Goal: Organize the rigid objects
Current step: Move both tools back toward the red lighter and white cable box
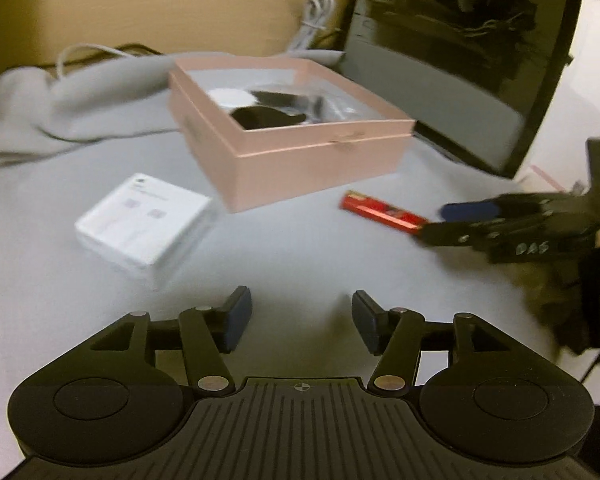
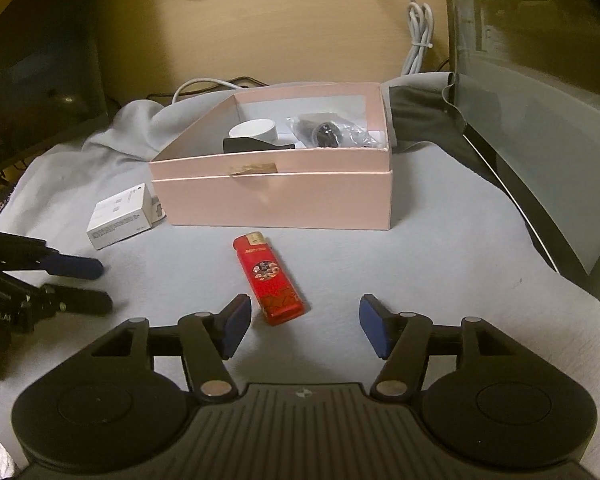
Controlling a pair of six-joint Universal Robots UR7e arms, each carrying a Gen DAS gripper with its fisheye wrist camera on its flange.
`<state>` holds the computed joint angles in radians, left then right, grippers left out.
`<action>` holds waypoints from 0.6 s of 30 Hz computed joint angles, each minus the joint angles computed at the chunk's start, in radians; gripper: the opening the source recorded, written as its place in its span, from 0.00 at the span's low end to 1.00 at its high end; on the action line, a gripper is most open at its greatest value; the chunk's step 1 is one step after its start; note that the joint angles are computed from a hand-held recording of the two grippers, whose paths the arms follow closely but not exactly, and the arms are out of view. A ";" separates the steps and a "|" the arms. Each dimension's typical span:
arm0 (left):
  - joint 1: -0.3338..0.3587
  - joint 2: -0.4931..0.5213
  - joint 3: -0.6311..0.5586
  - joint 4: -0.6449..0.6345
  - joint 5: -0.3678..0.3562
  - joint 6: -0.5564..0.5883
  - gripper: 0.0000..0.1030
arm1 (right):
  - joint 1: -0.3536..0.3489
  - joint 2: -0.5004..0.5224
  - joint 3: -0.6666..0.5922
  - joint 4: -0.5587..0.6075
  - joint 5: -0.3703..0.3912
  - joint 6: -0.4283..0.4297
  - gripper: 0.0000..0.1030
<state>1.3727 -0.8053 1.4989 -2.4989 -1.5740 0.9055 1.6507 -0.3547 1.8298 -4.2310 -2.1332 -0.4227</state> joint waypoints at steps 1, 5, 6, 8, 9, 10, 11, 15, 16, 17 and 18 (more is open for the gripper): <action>-0.001 0.002 -0.014 0.024 -0.006 -0.007 0.56 | -0.001 -0.001 0.002 -0.002 0.004 0.002 0.59; 0.000 0.006 -0.011 -0.163 -0.058 -0.016 0.56 | -0.003 0.002 0.008 -0.012 0.015 0.004 0.61; 0.001 0.021 -0.036 -0.212 -0.059 -0.057 0.56 | -0.004 0.001 0.010 -0.014 0.019 0.006 0.62; 0.010 0.066 -0.124 -0.225 -0.055 -0.157 0.54 | -0.007 -0.002 0.015 -0.013 0.029 0.011 0.63; 0.013 0.090 -0.166 -0.220 -0.042 -0.203 0.54 | -0.007 -0.001 0.015 -0.014 0.030 0.014 0.63; 0.019 0.125 -0.228 -0.199 -0.019 -0.263 0.54 | -0.008 -0.002 0.017 -0.015 0.034 0.016 0.63; 0.025 0.152 -0.279 -0.165 -0.005 -0.300 0.54 | -0.008 -0.002 0.018 -0.017 0.036 0.018 0.63; 0.052 0.192 -0.386 0.048 -0.029 -0.355 0.56 | -0.010 -0.001 0.024 -0.027 0.046 0.025 0.63; 0.051 0.178 -0.360 0.057 -0.038 -0.314 0.55 | -0.011 -0.001 0.025 -0.030 0.048 0.026 0.63; 0.047 0.162 -0.330 0.058 -0.036 -0.268 0.55 | -0.012 -0.001 0.026 -0.030 0.051 0.025 0.63; 0.041 0.146 -0.294 0.047 -0.024 -0.225 0.56 | -0.014 -0.003 0.027 -0.026 0.053 0.025 0.65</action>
<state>1.4134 -0.6593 1.2049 -2.4520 -1.5977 0.6803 1.6371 -0.3576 1.8565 -4.2572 -2.0802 -0.3972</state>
